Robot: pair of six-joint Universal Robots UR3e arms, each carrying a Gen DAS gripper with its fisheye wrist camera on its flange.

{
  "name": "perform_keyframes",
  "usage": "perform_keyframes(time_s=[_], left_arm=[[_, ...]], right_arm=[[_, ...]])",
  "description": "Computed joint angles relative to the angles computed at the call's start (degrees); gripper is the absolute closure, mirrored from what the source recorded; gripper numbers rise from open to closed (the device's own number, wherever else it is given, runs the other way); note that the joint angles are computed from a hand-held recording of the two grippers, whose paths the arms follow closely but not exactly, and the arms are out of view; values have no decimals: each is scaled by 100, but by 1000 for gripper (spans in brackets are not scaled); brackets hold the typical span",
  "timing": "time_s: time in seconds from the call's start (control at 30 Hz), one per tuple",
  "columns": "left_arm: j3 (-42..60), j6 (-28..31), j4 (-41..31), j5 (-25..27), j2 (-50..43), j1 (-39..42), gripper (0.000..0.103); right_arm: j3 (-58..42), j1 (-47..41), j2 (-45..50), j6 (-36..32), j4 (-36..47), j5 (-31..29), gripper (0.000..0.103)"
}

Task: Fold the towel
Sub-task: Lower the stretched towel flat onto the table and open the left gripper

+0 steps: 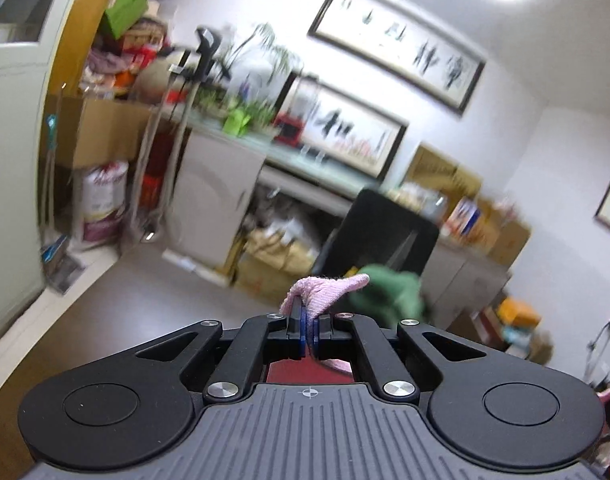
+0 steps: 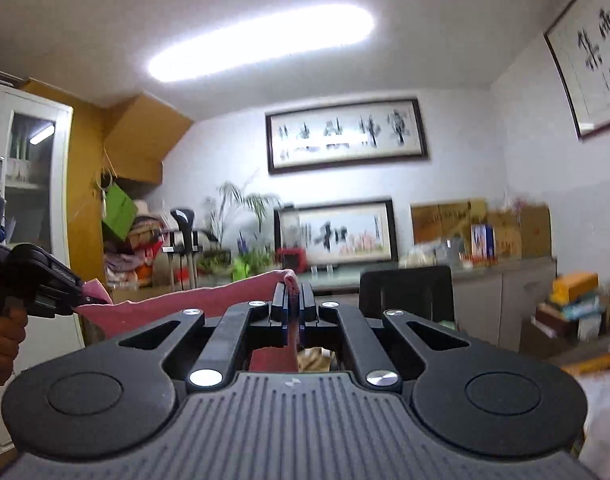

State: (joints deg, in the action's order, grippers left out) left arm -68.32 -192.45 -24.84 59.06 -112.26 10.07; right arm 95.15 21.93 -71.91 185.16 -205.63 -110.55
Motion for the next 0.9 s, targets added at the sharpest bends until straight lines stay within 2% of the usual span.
perform_keyframes(time_s=[0.13,0.2,0.23,0.37,0.47,0.57,0.63,0.73,0.83,0.9], left_arm=[[-2345,542,852,-631,1171,554,99],[-3545,1082,718,-710,1841,807,99],[-4145,1282,1050,-939,2044,973,99],[-6201,2686,580,-1290,3114,1686,99],[-7011,3747,-231,-1380,3683,2120,97],[-7400,4884,-1416,-1516,4220,2646,91],[-7478,5481,-2032,-1522,4455,2913,84],[-7391,6304,-3115,-1676,4825,3370,78],[-7265,7489,-4721,-1949,5469,4080,75],[-7148,8588,-6047,-2163,6024,4723,71]], right_arm=[[1284,7,-415,157,-798,400,98],[2329,148,-488,434,-1451,515,98],[2744,317,-371,541,-1801,399,98],[4063,1043,549,1180,-3021,-42,98],[4501,1614,1158,1775,-3219,-497,97],[4846,2229,1484,2499,-3433,-981,96],[4991,2571,1513,2784,-3555,-1272,95],[5015,2926,1138,2935,-3118,-1561,94],[4968,2982,644,2942,-2616,-1572,92],[4919,2981,402,2898,-2324,-1560,92]])
